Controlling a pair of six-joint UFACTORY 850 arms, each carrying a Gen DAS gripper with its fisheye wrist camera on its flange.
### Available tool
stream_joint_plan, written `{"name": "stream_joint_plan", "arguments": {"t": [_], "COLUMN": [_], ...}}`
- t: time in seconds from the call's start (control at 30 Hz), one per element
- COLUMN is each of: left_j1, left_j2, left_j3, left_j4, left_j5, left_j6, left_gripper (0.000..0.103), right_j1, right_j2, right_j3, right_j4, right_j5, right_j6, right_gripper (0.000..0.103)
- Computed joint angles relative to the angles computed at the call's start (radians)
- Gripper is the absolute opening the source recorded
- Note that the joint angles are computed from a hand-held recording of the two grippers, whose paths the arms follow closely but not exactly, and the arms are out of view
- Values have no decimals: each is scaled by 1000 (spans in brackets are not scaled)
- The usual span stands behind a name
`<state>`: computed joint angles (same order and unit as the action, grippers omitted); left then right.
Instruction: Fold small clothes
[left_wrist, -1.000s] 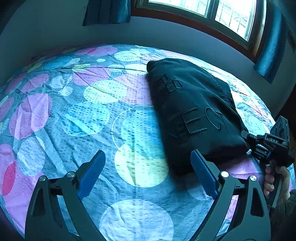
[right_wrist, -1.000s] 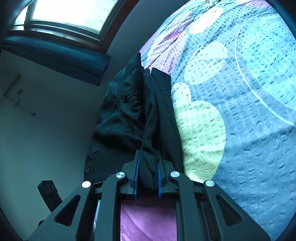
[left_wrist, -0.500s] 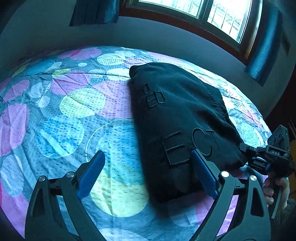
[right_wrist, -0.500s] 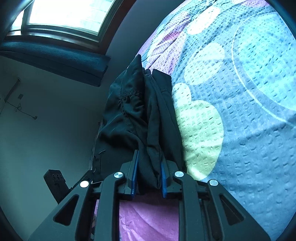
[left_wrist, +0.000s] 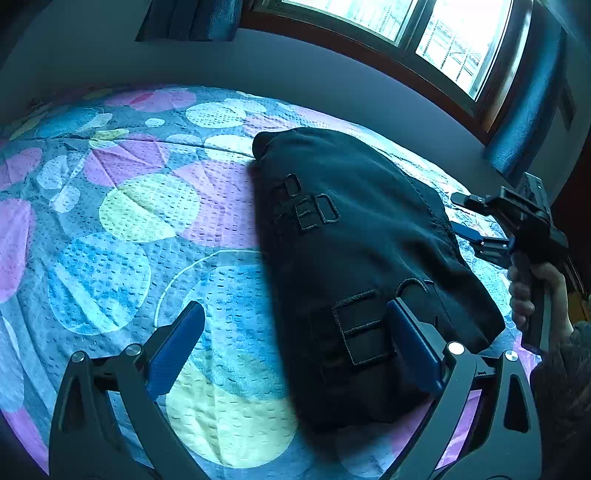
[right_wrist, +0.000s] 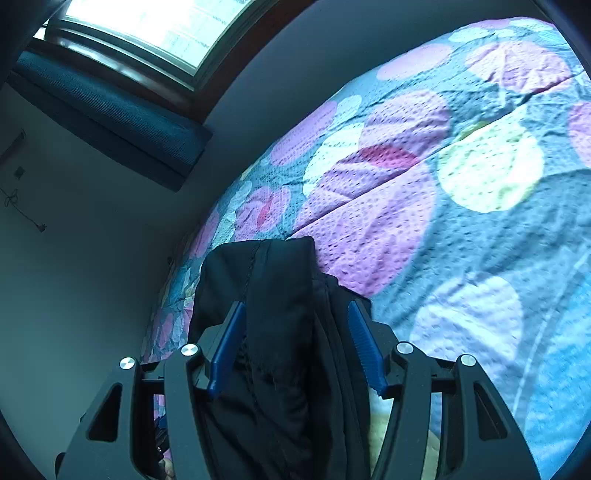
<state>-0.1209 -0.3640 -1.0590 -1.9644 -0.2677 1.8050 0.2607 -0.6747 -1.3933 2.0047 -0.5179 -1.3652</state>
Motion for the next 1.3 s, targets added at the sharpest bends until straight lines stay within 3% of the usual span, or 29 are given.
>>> {"name": "stream_joint_plan", "arguments": {"t": [0.07, 0.1, 0.13, 0.17, 0.27, 0.7, 0.87, 0.97, 1.03, 1.07, 1.17, 1.3], "left_j1": [5, 7, 7, 6, 3, -10, -2, 9, 16, 23, 42, 39], "left_j2": [-5, -6, -8, -8, -16, -33, -34, -42, -50, -55, -57, -35], "left_j3": [-3, -5, -6, -8, -16, -31, -31, -38, -46, -51, -58, -44], "left_j4": [25, 39, 43, 42, 77, 111, 139, 195, 254, 293, 359, 357], "left_j5": [-10, -14, -12, -7, -8, 6, -11, -40, -64, -83, -129, -118], "left_j6": [-30, -45, -48, -47, -76, -90, -131, -204, -274, -322, -424, -420], "left_gripper": [100, 100, 100, 100, 100, 101, 101, 101, 101, 101, 101, 101], "right_j1": [5, 10, 20, 33, 22, -29, -49, -48, -52, -55, -68, -66], "right_j2": [-57, -71, -78, -77, -77, -140, -118, -56, -10, 15, 76, 130], "right_j3": [-84, -111, -136, -155, -149, -127, -68, 3, 69, 108, 218, 310], "right_j4": [-108, -143, -186, -240, -199, -65, 9, 46, 97, 125, 172, 182], "right_j5": [-27, -29, 1, 58, 73, -68, -169, -120, -131, -145, -213, -234], "right_j6": [103, 126, 144, 167, 152, 82, 48, 13, -46, -72, -122, -153], "right_gripper": [55, 42, 36, 22, 8, 4, 12, 42, 51, 60, 63, 65]}}
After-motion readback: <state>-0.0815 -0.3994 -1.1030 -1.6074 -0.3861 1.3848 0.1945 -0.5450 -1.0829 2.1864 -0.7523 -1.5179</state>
